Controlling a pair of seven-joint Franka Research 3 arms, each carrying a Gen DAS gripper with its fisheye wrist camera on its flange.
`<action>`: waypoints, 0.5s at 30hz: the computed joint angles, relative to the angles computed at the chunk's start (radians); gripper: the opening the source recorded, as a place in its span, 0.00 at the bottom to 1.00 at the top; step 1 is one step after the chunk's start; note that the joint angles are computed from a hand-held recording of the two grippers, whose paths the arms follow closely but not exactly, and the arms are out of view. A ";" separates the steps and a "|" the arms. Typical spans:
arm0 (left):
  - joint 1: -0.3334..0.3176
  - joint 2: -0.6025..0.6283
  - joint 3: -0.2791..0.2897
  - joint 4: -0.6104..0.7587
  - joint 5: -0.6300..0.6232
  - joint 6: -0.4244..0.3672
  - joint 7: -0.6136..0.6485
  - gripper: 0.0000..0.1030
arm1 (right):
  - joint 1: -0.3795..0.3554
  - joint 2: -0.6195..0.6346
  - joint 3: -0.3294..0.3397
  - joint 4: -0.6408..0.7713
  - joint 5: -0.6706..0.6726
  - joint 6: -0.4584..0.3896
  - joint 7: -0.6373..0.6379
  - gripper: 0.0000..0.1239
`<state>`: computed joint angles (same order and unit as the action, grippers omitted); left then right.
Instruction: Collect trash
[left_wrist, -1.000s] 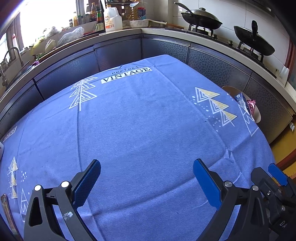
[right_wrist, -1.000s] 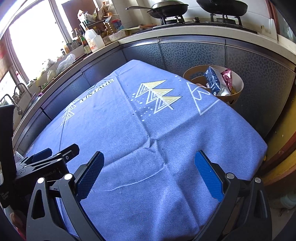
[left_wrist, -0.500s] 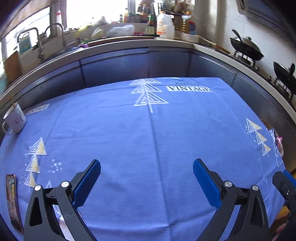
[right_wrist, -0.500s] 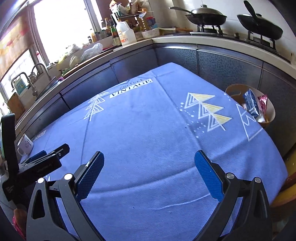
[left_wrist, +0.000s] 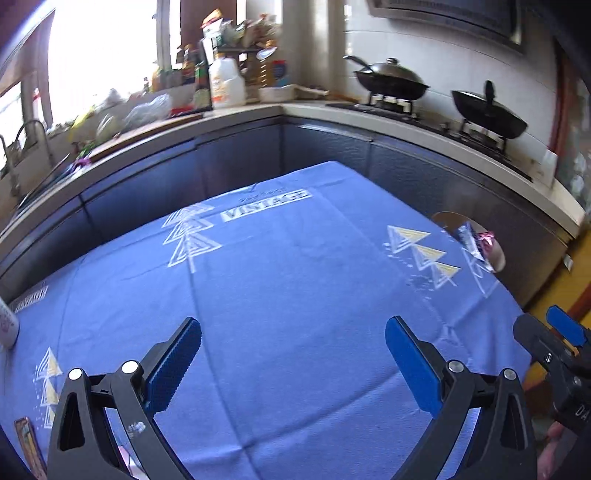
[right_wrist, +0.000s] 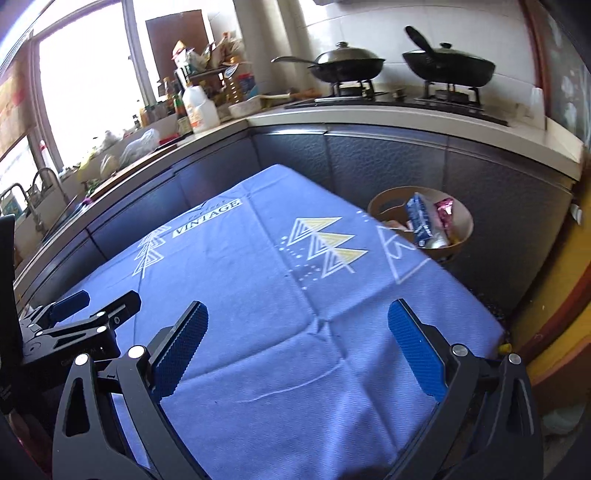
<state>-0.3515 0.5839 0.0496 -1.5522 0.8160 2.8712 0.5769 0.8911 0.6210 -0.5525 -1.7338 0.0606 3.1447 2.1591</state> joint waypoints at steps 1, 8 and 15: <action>-0.006 0.000 0.001 0.004 0.005 0.004 -0.003 0.96 | 0.013 -0.005 -0.017 -0.013 0.001 0.002 0.008 0.78; -0.022 0.010 -0.016 0.044 0.020 -0.015 0.034 0.96 | 0.125 0.001 -0.148 -0.073 0.028 0.004 0.093 0.78; -0.010 0.070 -0.064 0.126 -0.046 -0.057 0.194 0.96 | 0.199 0.004 -0.226 -0.131 0.062 0.015 0.136 0.78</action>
